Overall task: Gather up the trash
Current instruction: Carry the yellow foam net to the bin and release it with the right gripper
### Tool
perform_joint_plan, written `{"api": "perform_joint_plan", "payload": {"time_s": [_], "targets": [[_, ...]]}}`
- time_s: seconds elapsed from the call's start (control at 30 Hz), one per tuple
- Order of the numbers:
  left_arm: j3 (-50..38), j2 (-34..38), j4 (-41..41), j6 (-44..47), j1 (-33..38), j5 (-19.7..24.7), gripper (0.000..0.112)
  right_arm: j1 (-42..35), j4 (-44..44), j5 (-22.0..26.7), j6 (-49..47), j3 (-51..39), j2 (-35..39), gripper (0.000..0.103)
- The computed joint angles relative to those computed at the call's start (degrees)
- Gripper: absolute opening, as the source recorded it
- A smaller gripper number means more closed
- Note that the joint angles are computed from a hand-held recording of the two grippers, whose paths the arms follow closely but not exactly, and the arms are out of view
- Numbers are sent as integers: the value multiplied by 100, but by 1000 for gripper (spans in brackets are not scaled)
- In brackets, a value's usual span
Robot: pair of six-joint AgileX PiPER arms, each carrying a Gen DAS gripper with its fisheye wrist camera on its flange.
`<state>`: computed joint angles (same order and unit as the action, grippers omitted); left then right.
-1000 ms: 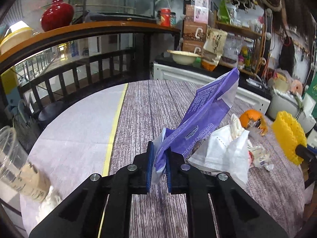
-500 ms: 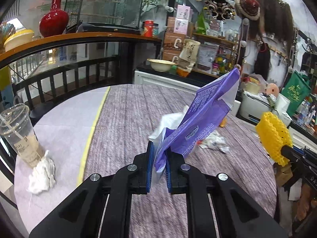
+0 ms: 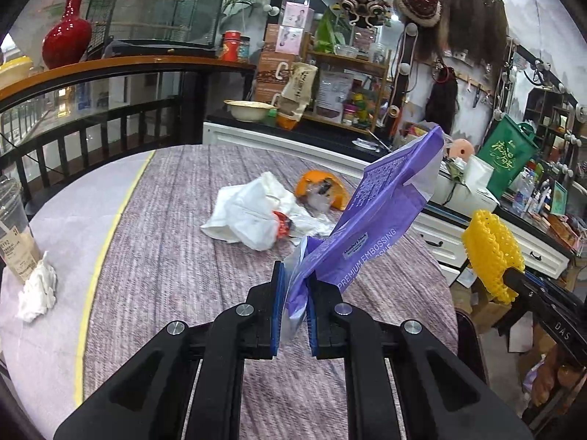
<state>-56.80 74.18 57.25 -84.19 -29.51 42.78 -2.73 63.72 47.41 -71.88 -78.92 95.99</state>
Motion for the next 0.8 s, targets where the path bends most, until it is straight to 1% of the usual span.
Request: {"api": "perform_joint_plan", "payload": {"time_s": [0.07, 0.27, 0.57, 0.63, 0.8], "targets": [[-96, 110, 79, -91, -180, 91, 12, -220, 32, -15, -3, 52, 28, 14], [-398, 431, 169, -215, -574, 181, 12, -813, -11, -96, 155, 123, 249, 14], [-1100, 1234, -3, -17, -931, 30, 12, -1392, -344, -395, 601, 19, 850, 14], [-1260, 1413, -58, 38, -998, -12, 12, -1440, -461, -571, 730, 12, 998, 14], [-1630, 1813, -198, 225, -1089, -115, 12, -1516, -861, -689, 1258, -306, 1542, 14]]}}
